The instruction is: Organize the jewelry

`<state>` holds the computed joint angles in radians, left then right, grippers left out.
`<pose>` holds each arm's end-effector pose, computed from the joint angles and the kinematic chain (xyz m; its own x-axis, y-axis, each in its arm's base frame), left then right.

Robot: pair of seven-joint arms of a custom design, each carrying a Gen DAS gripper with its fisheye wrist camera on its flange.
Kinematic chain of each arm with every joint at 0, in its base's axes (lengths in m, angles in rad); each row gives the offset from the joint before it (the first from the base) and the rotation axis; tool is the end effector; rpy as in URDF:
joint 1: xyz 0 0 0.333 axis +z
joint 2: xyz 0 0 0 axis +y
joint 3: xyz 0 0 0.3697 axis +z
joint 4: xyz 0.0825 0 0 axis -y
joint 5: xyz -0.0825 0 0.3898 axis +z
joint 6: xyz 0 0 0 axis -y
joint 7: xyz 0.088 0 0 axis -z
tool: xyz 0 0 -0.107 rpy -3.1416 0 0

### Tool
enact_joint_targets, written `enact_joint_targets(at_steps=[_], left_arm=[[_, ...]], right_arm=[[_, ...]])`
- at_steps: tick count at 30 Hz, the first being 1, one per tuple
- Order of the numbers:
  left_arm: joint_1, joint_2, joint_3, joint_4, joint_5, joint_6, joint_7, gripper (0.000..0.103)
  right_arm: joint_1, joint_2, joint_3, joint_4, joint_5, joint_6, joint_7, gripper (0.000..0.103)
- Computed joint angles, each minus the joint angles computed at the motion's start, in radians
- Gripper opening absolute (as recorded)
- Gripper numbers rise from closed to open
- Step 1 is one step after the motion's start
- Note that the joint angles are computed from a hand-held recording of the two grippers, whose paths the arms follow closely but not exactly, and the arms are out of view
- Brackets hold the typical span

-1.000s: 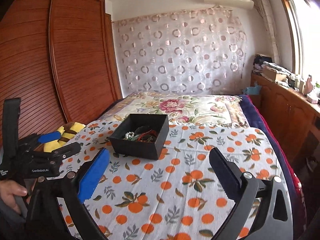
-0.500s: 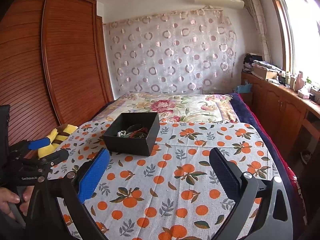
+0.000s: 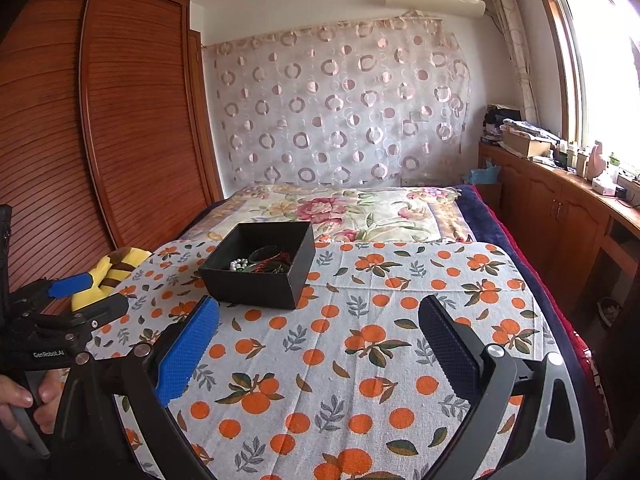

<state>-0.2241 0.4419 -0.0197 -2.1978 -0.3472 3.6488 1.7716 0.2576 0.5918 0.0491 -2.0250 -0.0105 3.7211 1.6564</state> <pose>0.6156 -0.1066 0.3433 -0.0454 -0.9990 0.0049 -0.5475 0.0208 -0.8365 0.6462 0.2003 0.3287 0.2643 -0.9594 -0.0984 -0.4583 -0.0352 -0.8881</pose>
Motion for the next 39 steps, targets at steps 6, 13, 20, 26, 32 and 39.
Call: enact_joint_targets(at_steps=[6, 13, 20, 26, 32, 39], left_arm=[[-0.003, -0.005, -0.001, -0.004, -0.003, 0.002, 0.000, 0.095], [-0.023, -0.015, 0.008, -0.006, -0.025, 0.005, 0.018, 0.095], [-0.013, -0.020, -0.004, -0.008, -0.020, 0.006, 0.017, 0.095], [-0.014, -0.019, -0.004, -0.008, -0.023, 0.008, 0.020, 0.095], [-0.012, -0.019, -0.005, -0.009, -0.022, 0.009, 0.018, 0.095], [-0.018, -0.020, -0.001, -0.006, -0.029, 0.005, 0.021, 0.095]], right_arm=[[0.001, 0.001, 0.001, 0.001, 0.001, 0.002, 0.000, 0.101], [0.002, 0.003, 0.001, 0.003, 0.003, 0.002, -0.002, 0.101], [0.002, 0.003, 0.001, 0.003, 0.002, 0.004, 0.000, 0.101], [0.002, 0.002, 0.003, 0.002, 0.002, 0.006, 0.002, 0.101], [0.004, 0.002, 0.001, 0.002, 0.004, 0.006, 0.001, 0.101], [0.002, 0.003, 0.002, 0.002, 0.002, 0.007, 0.003, 0.101]])
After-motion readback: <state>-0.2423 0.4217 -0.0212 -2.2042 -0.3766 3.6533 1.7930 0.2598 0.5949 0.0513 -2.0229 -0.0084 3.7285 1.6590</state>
